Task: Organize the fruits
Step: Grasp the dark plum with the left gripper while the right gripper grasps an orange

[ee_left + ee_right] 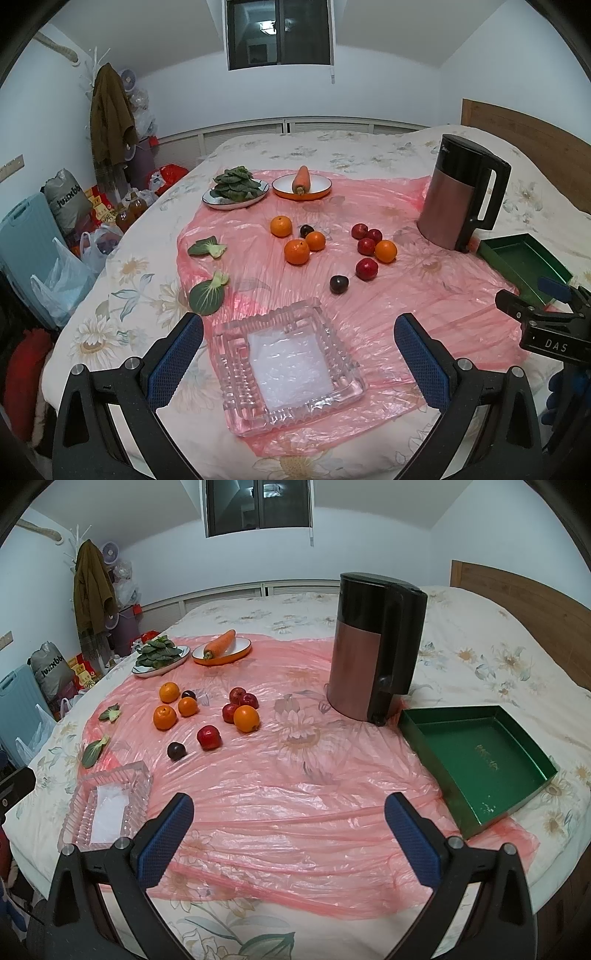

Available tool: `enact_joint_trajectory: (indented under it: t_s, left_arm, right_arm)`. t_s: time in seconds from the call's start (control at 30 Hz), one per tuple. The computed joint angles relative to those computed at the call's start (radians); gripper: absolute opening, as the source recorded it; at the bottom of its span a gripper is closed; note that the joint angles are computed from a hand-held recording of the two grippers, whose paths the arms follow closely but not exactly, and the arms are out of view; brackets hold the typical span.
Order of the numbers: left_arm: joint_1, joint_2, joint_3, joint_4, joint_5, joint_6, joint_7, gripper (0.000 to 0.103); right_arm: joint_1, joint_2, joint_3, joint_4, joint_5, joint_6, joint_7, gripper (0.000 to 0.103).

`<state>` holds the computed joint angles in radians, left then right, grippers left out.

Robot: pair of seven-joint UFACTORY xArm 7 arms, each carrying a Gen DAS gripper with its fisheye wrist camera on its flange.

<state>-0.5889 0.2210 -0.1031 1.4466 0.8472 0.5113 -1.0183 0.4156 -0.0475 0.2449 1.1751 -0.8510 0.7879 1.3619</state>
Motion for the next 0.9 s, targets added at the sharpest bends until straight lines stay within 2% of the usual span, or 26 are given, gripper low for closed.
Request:
enact_joint_trajectory:
  t_s: [0.47, 0.73, 0.9]
  left_arm:
    - [-0.004, 0.021, 0.001, 0.021, -0.028, 0.013, 0.038, 0.102]
    - [0.023, 0.026, 0.0, 0.027, -0.137, 0.008, 0.145, 0.102]
    - [0.069, 0.047, -0.009, 0.043, -0.286, 0.006, 0.247, 0.102]
  right_arm:
    - [-0.001, 0.0, -0.002, -0.005, 0.0, -0.008, 0.008, 0.103]
    - [-0.003, 0.031, -0.011, 0.002, 0.004, -0.055, 0.007, 0.103]
    - [0.009, 0.094, -0.035, 0.055, 0.015, -0.103, -0.033, 0.103]
